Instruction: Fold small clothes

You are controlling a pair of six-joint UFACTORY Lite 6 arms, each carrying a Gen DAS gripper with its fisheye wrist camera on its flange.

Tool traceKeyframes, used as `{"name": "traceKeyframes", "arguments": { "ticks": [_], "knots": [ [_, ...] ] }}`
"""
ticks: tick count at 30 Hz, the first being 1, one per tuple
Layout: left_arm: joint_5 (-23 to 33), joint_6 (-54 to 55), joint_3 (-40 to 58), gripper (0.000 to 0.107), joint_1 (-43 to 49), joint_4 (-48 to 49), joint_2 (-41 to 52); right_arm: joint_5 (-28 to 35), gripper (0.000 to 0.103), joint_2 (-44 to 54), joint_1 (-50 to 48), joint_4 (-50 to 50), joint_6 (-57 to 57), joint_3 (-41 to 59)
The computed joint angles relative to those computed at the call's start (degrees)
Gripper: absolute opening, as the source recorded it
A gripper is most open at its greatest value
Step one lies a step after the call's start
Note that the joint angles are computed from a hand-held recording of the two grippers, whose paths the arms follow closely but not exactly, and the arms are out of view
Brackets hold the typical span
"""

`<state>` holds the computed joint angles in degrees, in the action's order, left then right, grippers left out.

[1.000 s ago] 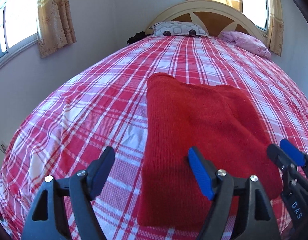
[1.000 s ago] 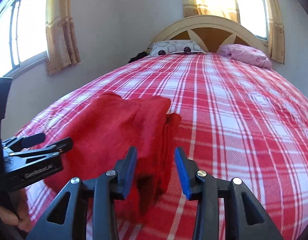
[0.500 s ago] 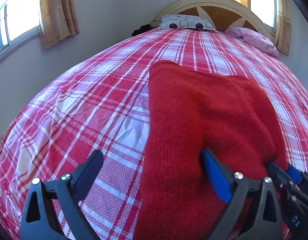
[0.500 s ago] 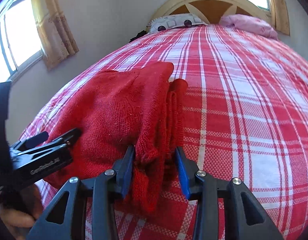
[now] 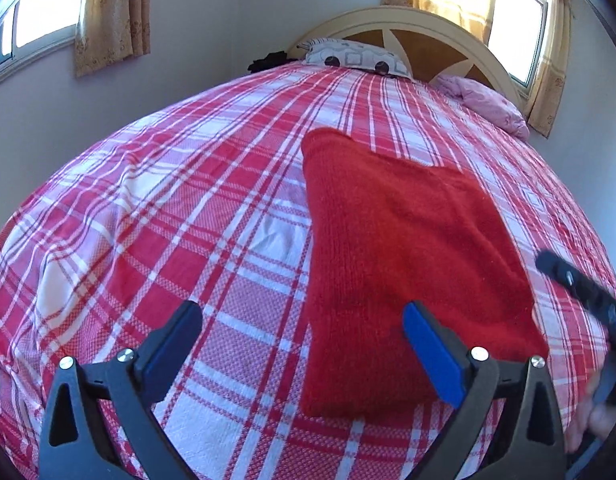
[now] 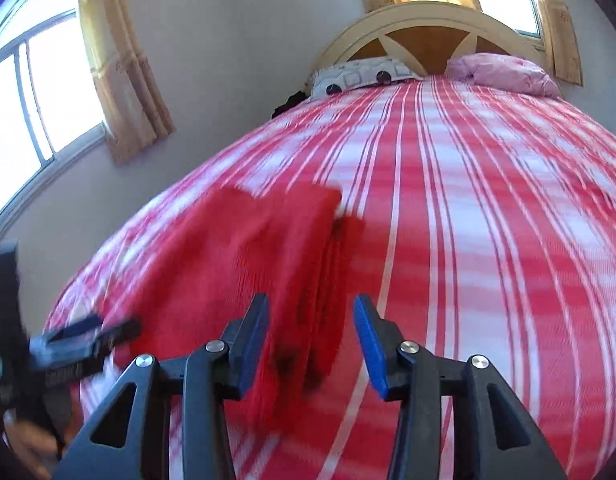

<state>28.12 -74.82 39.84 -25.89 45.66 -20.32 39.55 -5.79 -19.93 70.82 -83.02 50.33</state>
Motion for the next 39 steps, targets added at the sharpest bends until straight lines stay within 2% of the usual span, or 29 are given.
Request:
{"name": "traceKeyframes", "arguments": {
  "ticks": [3, 6, 7, 8, 9, 11, 13, 15, 21, 22, 23, 25, 28, 34, 37, 39],
  "knots": [
    [-0.5, -0.7, 3.2, 0.103, 0.2, 0.6, 2.8, 1.5, 0.045, 13.1, 3.3, -2.2, 8.9, 14.3],
    [-0.8, 1.4, 5.5, 0.103, 0.5, -1.2, 6.2, -0.1, 0.045, 27.9, 8.3, -10.6, 21.4, 29.6],
    [-0.1, 1.1, 6.3, 0.103, -0.2, -0.7, 7.4, -0.8, 0.04, 31.4, 9.9, -13.9, 24.7, 32.9],
    [0.9, 0.2, 7.2, 0.103, -1.2, 0.5, 8.9, -1.1, 0.027, 33.8, 11.0, -15.0, 25.6, 34.9],
    [2.0, -0.7, 8.0, 0.103, -2.0, 1.7, 10.2, -1.9, 0.023, 34.4, 11.6, -14.0, 24.1, 34.9],
    [4.6, -1.9, 9.3, 0.103, -3.8, 3.6, 12.7, -7.9, 0.016, 31.1, 13.1, -12.4, 18.7, 30.5],
    [4.8, -2.6, 9.6, 0.103, -4.4, 4.8, 13.7, -16.3, 0.01, 25.7, 15.0, -12.2, 15.6, 23.7],
    [4.0, -3.1, 9.1, 0.103, -4.1, 5.2, 13.6, -22.2, 0.01, 23.1, 15.9, -11.4, 13.8, 19.1],
    [3.4, -3.3, 9.4, 0.103, -3.8, 4.7, 14.6, -20.1, 0.012, 26.4, 13.6, -15.3, 21.3, 22.5],
    [4.3, -3.5, 9.7, 0.103, -4.5, 4.9, 14.7, -19.2, 0.019, 26.8, 13.0, -14.6, 20.8, 22.9],
    [5.3, -2.9, 9.9, 0.103, -4.9, 4.6, 14.6, -18.3, 0.031, 27.1, 12.1, -13.6, 20.1, 23.1],
    [8.1, -2.4, 9.8, 0.103, -6.5, 4.2, 13.6, -13.2, 0.042, 26.1, 8.0, -9.6, 17.5, 22.4],
    [12.2, -6.9, 7.7, 0.103, -10.0, 7.7, 11.4, -10.8, 0.042, 17.9, 4.8, -3.9, 12.7, 13.8],
    [15.9, -13.6, 4.6, 0.103, -14.5, 10.2, 11.4, -14.7, 0.042, -1.3, 6.0, 2.2, -2.0, -6.8],
    [18.4, -13.2, 4.6, 0.103, -16.5, 9.3, 11.6, -16.5, 0.042, -3.7, 6.8, -3.1, 1.5, -9.5],
    [20.7, -12.1, 5.0, 0.103, -18.2, 8.0, 10.9, -12.6, 0.042, -4.1, 4.3, -6.8, 5.2, -9.3]
  ]
}}
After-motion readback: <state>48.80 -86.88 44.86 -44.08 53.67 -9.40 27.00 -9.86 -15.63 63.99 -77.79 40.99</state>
